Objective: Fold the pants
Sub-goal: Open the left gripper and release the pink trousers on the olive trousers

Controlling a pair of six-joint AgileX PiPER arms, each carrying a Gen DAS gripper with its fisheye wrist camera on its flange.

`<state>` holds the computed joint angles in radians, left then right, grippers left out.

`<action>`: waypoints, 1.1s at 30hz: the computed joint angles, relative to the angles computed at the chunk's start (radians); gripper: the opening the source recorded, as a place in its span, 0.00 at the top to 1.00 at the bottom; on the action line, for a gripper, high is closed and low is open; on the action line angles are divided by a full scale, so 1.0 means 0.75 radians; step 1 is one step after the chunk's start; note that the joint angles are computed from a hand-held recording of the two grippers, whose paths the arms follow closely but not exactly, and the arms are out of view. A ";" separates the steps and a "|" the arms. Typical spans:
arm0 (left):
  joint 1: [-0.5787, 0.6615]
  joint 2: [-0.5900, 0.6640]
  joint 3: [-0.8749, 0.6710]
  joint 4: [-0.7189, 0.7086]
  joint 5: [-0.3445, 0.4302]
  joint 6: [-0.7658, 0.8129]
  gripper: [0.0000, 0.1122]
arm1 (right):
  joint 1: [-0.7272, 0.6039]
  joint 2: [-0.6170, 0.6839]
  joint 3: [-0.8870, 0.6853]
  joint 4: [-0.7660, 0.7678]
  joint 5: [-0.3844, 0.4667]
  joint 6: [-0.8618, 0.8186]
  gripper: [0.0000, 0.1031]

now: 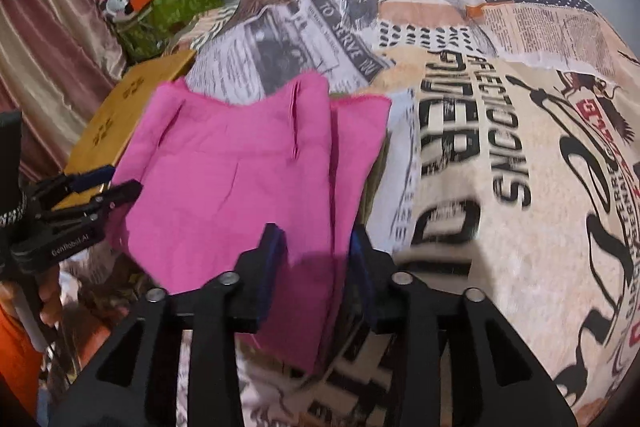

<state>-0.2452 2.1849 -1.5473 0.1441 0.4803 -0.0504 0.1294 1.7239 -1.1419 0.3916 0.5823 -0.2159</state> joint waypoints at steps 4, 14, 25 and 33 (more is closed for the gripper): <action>0.009 -0.042 0.086 0.047 -0.012 -0.048 0.47 | 0.027 -0.058 0.071 -0.015 -0.002 0.005 0.59; 0.034 -0.205 0.272 0.104 -0.004 -0.111 0.47 | 0.098 -0.221 0.107 -0.198 0.091 0.177 0.59; -0.090 -0.845 0.597 0.190 -0.032 -0.188 0.47 | 0.206 -0.606 0.039 -0.390 0.190 0.409 0.59; -0.271 -1.368 0.680 0.281 0.106 -0.323 0.47 | 0.511 -0.934 -0.060 -0.815 0.288 0.825 0.59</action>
<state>-0.4484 1.1589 -1.0373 0.3550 0.5599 -0.2929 0.5128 1.0235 -1.1868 -0.2194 0.7984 0.4032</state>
